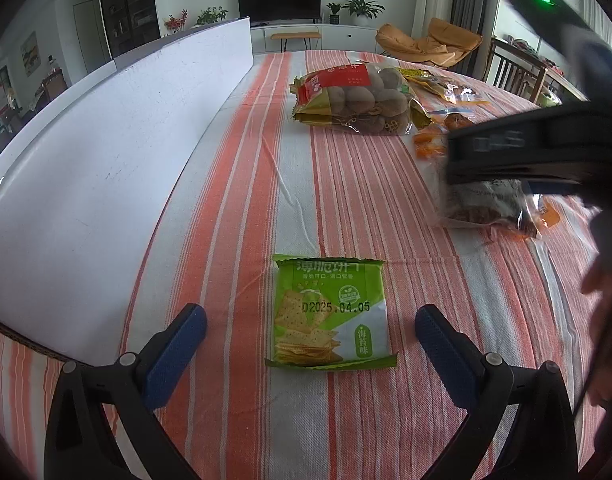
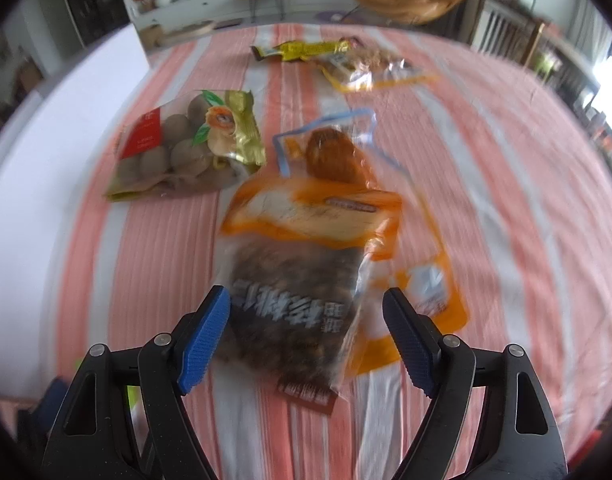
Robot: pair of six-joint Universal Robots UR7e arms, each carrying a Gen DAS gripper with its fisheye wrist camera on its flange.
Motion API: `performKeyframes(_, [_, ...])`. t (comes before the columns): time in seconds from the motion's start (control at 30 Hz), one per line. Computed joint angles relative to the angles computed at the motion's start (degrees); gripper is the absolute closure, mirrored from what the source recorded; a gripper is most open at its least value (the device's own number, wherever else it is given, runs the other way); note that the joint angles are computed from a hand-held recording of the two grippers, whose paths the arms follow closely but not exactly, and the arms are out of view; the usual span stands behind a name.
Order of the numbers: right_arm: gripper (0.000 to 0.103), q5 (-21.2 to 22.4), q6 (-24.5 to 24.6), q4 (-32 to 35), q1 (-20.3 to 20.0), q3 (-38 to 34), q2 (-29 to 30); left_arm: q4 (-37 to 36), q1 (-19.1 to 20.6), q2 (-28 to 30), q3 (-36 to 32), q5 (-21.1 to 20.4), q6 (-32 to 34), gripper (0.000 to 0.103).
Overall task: Organize snacks
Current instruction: 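Reach the right tool to the dark walnut bag and close on it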
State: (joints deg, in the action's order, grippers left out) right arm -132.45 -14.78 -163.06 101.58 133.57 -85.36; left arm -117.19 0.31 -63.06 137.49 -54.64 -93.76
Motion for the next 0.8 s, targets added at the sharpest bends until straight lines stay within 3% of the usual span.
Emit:
performKeyframes(0.07, [0.019,-1.8,-0.8,-2.1,0.4,-0.1,1.9,0.0,0.1,0.0,-0.1,0.1,0.1,0.000])
performKeyframes(0.13, [0.016,-3.0,2.0,-0.4,-0.1,-0.9,2.6,0.0,0.1,0.1,-0.1,0.1,0.0,0.000])
performKeyframes(0.2, [0.015,-0.5,3.2,1.6,-1.3,-1.0,2.0,0.0,0.0,0.1,0.0,0.0,0.0,0.000])
performKeyframes(0.3, [0.015,-0.3,-2.8,-3.8,-1.3,0.5,2.8,0.0,0.0,0.1,0.0,0.0,0.0,0.000])
performKeyframes(0.53, [0.015,-1.4,-9.2,-11.1,-0.7,2.7,3.9,-0.1,0.1,0.2,-0.1,0.1,0.0,0.000])
performKeyframes(0.8, [0.036,2.7,-13.5,-8.5,-0.9,3.6,0.2,-0.1,0.2,0.3,-0.1,0.1,0.1,0.000])
